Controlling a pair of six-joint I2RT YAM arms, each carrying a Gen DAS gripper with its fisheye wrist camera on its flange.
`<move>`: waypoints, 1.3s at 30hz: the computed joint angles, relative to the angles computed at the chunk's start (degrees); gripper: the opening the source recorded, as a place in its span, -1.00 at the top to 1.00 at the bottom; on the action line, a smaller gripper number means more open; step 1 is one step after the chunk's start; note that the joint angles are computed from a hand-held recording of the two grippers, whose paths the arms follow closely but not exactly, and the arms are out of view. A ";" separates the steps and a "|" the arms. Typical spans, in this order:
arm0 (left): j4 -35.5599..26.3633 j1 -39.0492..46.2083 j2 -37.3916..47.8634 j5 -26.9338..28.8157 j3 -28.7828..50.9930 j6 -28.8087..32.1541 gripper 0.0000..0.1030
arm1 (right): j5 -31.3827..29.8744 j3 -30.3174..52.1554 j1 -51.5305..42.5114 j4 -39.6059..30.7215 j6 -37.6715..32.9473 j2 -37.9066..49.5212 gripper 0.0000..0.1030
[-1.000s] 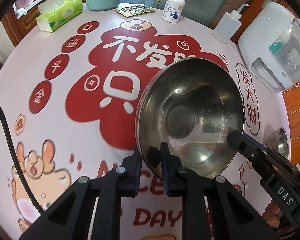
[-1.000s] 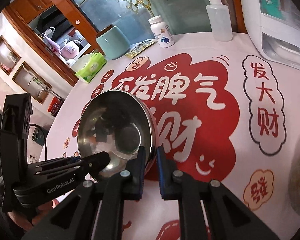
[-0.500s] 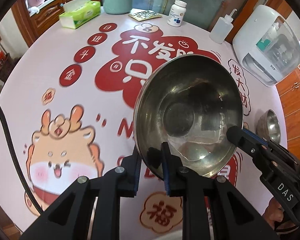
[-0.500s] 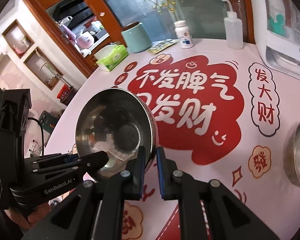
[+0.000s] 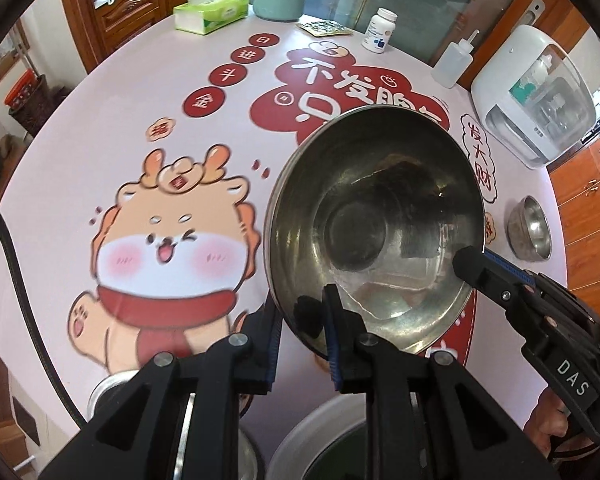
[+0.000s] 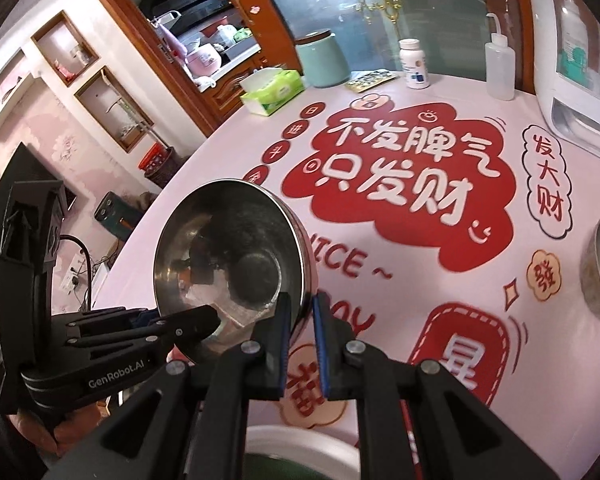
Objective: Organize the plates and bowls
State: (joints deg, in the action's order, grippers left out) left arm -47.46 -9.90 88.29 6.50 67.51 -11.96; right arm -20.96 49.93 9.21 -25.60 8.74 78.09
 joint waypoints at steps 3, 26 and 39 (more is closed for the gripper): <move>-1.28 1.04 -3.73 0.18 -2.56 0.91 0.65 | 0.58 -1.61 1.86 -0.48 1.55 -2.67 0.79; -13.06 17.69 -23.89 6.08 -16.01 16.52 0.59 | 11.02 -8.60 24.12 -4.27 19.94 -15.21 0.78; -20.71 36.80 -21.23 9.61 -15.78 40.74 0.57 | 20.80 -6.94 41.66 -3.35 37.89 -10.48 0.77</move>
